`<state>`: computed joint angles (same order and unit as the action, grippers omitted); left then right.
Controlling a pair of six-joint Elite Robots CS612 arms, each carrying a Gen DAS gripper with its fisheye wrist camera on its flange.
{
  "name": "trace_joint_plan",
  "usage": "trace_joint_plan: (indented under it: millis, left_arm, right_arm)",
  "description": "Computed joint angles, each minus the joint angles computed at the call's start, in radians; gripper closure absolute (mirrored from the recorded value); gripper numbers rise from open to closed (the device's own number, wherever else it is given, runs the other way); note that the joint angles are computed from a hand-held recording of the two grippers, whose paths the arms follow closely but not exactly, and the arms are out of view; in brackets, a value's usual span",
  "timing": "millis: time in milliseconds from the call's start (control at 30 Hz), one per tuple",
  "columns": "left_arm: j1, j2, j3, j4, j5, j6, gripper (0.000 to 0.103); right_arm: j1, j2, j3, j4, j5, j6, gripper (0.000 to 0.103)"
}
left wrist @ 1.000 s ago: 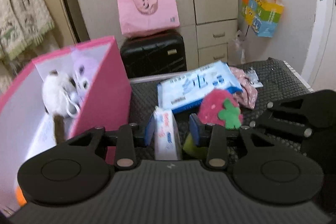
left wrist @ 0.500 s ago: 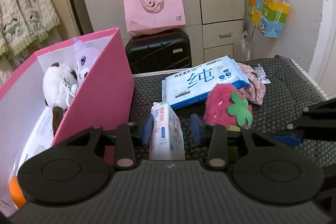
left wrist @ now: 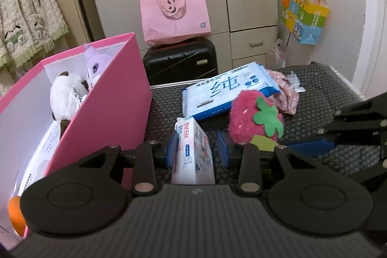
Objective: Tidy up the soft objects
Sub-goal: 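Close the left gripper on the toothpaste tube while the right gripper grasps the green sponge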
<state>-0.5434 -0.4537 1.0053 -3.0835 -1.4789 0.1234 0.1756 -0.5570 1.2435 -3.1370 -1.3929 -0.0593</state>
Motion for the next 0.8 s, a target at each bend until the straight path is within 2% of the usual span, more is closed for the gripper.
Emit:
trace_joint_plan:
  millis: [100, 200, 367, 567, 767, 800]
  left_arm:
    - [-0.003, 0.007, -0.007, 0.012, 0.032, 0.006, 0.065]
    - [-0.009, 0.01, 0.01, -0.051, 0.07, 0.063, 0.077]
    - [-0.015, 0.002, 0.04, -0.112, 0.082, 0.128, 0.083]
    - [-0.006, -0.019, 0.077, -0.135, 0.002, 0.118, 0.087]
    - [0.009, -0.045, 0.102, -0.102, -0.118, 0.069, 0.087]
    - [0.009, -0.046, 0.102, -0.099, -0.121, 0.061, 0.086]
  right_arm:
    - [-0.003, 0.007, -0.012, 0.012, 0.021, 0.006, 0.063]
    - [0.002, 0.01, -0.01, -0.003, 0.01, -0.003, 0.066]
    - [0.009, 0.0, 0.009, -0.033, -0.026, 0.0, 0.068]
    - [0.007, -0.024, 0.055, -0.08, -0.064, 0.052, 0.069]
    - [0.003, -0.049, 0.101, -0.118, -0.101, 0.079, 0.069]
    - [0.003, -0.051, 0.105, -0.122, -0.103, 0.085, 0.069]
